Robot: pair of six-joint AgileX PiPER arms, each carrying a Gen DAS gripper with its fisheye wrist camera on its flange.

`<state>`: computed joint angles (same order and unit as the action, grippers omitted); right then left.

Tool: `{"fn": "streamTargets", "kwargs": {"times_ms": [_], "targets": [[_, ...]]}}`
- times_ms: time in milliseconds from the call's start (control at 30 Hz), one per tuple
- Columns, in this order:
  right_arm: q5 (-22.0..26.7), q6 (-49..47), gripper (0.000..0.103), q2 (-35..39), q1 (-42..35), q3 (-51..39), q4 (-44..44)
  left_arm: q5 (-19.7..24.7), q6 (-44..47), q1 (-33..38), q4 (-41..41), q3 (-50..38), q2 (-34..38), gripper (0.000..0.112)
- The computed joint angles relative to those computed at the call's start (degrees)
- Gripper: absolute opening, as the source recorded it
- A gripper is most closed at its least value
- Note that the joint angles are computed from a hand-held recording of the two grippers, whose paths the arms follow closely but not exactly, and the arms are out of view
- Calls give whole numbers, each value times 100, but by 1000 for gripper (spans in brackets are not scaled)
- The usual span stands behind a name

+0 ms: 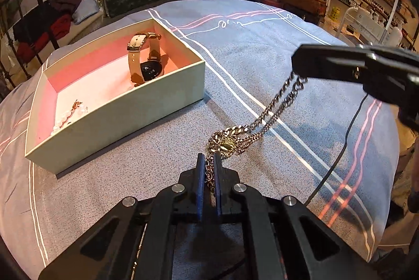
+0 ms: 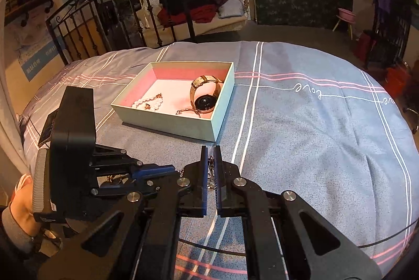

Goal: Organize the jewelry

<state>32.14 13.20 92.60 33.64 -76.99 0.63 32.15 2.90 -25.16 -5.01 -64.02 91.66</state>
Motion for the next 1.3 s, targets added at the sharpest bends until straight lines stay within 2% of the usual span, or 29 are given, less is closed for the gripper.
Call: {"fn": "streamTargets", "kwargs": {"times_ms": [167, 333, 433, 500, 567, 700, 900, 967, 1000, 1033, 1067, 1133, 1167, 1233, 1300], "targets": [[6, 427, 5, -101, 135, 86, -379, -24, 360, 161, -688, 43, -253, 7], [-100, 571, 5, -326, 166, 108, -568, 53, 100, 25, -446, -95, -390, 7], [-60, 328, 3, -331, 123, -77, -489, 7, 3, 82, -432, -99, -508, 7], [17, 65, 2, -282, 61, -328, -316, 36, -60, 176, -438, -173, -598, 7], [75, -8, 2, -261, 44, -570, -359, 68, -29, 296, -525, -256, -726, 0], [208, -85, 1, -254, 20, -846, -462, 105, 29, 354, -422, -454, -939, 0], [704, -475, 2, 166, 71, -717, 34, 165, -33, 348, -421, -641, -845, 0], [786, -409, 7, 435, 93, -623, 234, 164, -237, 329, -324, -612, -807, 0], [737, -406, 22, 549, 95, -546, 375, 113, -511, 285, -138, -553, -795, 1], [699, -205, 53, 650, 139, -500, 288, 152, -721, 268, 8, -555, -765, 6], [738, 64, 66, 775, 208, -524, 95, 183, -716, 293, -37, -516, -745, 14], [688, 310, 70, 955, 351, -554, -213, 142, -1140, 313, 218, -375, -770, 50], [797, 470, 70, 1089, 396, -690, -328, 138, -1281, 342, 293, -305, -788, 54], [906, 414, 70, 1372, 377, -964, -77, 181, -1380, 452, 321, -183, -831, 54], [1042, 669, 71, 1708, 497, -1311, -336, 239, -1459, 575, 355, -110, -883, 54]]}}
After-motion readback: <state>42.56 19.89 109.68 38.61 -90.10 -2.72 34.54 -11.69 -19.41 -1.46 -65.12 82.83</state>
